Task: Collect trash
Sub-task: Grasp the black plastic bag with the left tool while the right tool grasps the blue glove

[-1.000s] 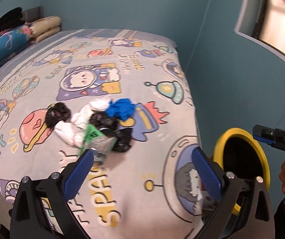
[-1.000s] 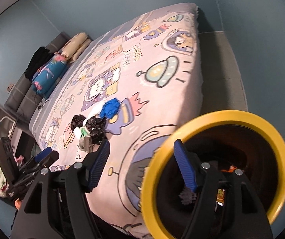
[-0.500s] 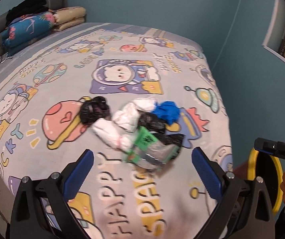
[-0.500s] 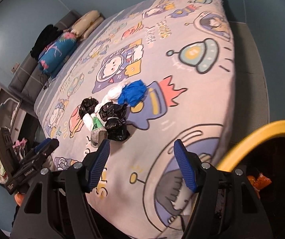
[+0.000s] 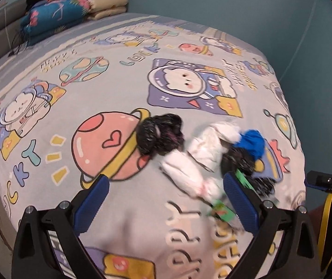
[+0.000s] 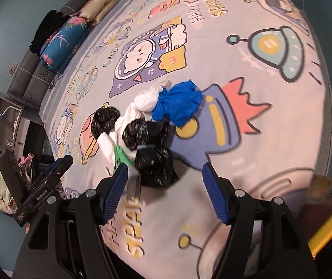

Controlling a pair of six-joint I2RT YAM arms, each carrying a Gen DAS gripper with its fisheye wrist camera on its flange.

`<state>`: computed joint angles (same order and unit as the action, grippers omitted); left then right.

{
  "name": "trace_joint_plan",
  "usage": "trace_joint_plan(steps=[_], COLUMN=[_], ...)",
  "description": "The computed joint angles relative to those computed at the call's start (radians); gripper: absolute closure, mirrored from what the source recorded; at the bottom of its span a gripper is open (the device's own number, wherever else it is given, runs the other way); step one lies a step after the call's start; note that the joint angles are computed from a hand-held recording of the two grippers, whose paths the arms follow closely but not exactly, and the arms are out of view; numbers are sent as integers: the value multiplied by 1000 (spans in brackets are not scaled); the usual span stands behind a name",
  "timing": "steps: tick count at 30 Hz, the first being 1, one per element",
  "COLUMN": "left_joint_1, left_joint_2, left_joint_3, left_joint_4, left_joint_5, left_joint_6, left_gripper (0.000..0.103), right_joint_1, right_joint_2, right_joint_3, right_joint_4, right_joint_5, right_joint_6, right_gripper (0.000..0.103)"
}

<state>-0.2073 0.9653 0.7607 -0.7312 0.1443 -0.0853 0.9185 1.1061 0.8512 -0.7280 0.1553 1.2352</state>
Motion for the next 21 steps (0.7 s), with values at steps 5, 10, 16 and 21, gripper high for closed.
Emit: trace_joint_plan(steps=[5,10,16,21], left_joint_1=[41,59,37,15], left_joint_2=[146,274,383,435], left_joint_3=[49,106,138,146], left_joint_4=[78,126,181,204], left_joint_5=[-17,-27,-37,-34], left_joint_6=[39,51,48,42], left_gripper=[8,8,8,8], right_joint_1=[-151,-244,-306,-326], right_joint_2=[129,250,337,405], right_joint_3=[19,59,112,147], right_joint_4=[107,158,156,164], right_joint_5=[-142,-208,-235,-256], right_joint_6=[-80,-122,-156,-178], right_gripper=[40,40,40,40])
